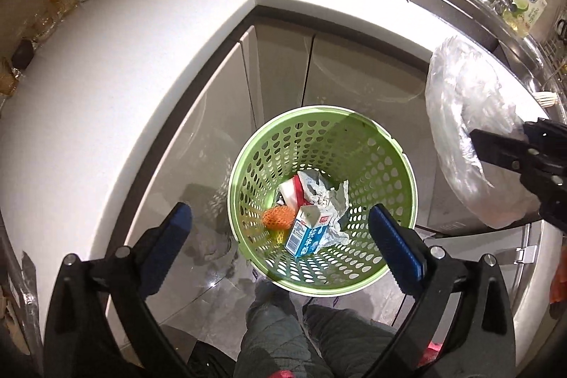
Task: Collect trash
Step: 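Lower the right tool into the basket and open it to drop the bag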
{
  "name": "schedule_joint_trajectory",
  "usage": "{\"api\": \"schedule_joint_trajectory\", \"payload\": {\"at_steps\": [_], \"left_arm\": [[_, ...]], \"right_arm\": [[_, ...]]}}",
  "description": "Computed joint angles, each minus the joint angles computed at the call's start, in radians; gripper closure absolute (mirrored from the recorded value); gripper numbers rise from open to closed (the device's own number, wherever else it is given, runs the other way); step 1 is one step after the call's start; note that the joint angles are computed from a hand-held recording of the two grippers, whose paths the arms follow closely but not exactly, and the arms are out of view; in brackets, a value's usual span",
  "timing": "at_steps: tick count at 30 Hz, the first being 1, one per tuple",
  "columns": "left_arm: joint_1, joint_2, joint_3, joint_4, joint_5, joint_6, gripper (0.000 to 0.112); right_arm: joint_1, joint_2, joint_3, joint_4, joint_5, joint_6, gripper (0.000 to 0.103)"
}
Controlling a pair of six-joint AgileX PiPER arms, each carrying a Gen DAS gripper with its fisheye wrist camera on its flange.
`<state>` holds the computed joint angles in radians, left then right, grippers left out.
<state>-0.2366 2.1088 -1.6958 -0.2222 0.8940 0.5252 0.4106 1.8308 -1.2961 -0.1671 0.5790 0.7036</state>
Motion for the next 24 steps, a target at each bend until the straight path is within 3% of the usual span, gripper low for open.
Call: {"api": "schedule_joint_trajectory", "payload": {"at_steps": [5,15,17,20,22,24], "left_arm": [[0.034,-0.046,0.011,-0.046,0.019,0.041,0.017],[0.035,0.012,-0.062,-0.058,0.074,0.082,0.017],[0.037,0.031,-0.081,-0.054,0.085,0.089,0.017],[0.040,0.052,-0.101,-0.049,0.100,0.097,0.017],[0.042,0.069,-0.116,-0.048,0.110,0.098,0.017],[0.044,0.083,-0.132,-0.045,0.117,0.102,0.017]], "right_arm": [[0.029,0.031,-0.007,-0.068,0.009,0.052,0.073],[0.063,0.190,-0.067,-0.119,0.005,0.121,0.072],[0.064,0.230,-0.095,-0.101,0.005,0.108,0.064],[0.065,0.295,-0.155,-0.084,0.030,0.087,0.042],[0.065,0.327,-0.188,-0.079,0.046,0.085,0.021],[0.066,0.339,-0.202,-0.082,0.052,0.094,0.016]]}}
